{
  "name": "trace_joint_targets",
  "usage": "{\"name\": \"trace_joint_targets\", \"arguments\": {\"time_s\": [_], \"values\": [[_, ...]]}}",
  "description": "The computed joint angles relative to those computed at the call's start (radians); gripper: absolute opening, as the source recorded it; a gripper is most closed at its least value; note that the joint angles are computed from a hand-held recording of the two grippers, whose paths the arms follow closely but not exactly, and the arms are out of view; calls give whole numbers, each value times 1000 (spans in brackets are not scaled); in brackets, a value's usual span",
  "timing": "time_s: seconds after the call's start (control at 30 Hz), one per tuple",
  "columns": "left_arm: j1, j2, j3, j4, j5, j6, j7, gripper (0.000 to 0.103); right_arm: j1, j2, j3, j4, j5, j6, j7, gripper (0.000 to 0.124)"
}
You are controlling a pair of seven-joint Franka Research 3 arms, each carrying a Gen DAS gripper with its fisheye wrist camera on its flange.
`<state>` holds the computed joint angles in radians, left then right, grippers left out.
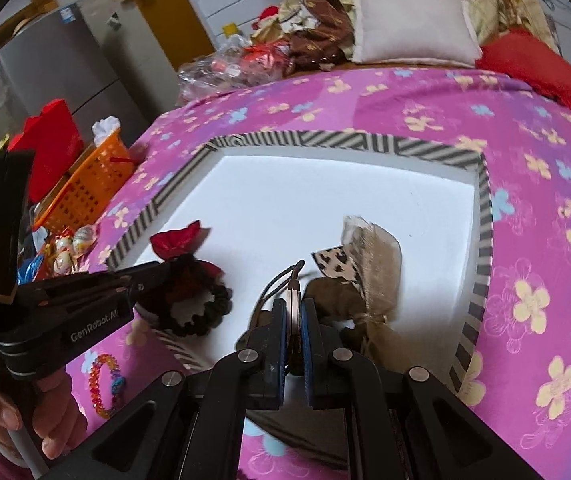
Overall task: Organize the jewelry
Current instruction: 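Carry the black scrunchie with left tool while right tool carries the heart hair tie into the box, then open left tool to release the scrunchie while right tool releases the heart hair tie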
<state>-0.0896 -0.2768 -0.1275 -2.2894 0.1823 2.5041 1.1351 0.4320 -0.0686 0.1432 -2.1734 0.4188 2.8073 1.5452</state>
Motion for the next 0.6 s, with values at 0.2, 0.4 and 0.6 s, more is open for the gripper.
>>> {"name": "trace_joint_targets", "arguments": {"time_s": [0.2, 0.4, 0.6], "values": [[4, 15, -13, -4, 29, 4, -26, 4, -2, 12, 3, 1, -18, 9, 12, 6], [5, 10, -25, -13, 78, 8, -56, 4, 0, 22, 3, 4, -24, -9, 14, 7], [-2, -7, -22, -29, 85, 17, -66, 13, -8, -13, 8, -25, -106, -1, 91, 28]]}}
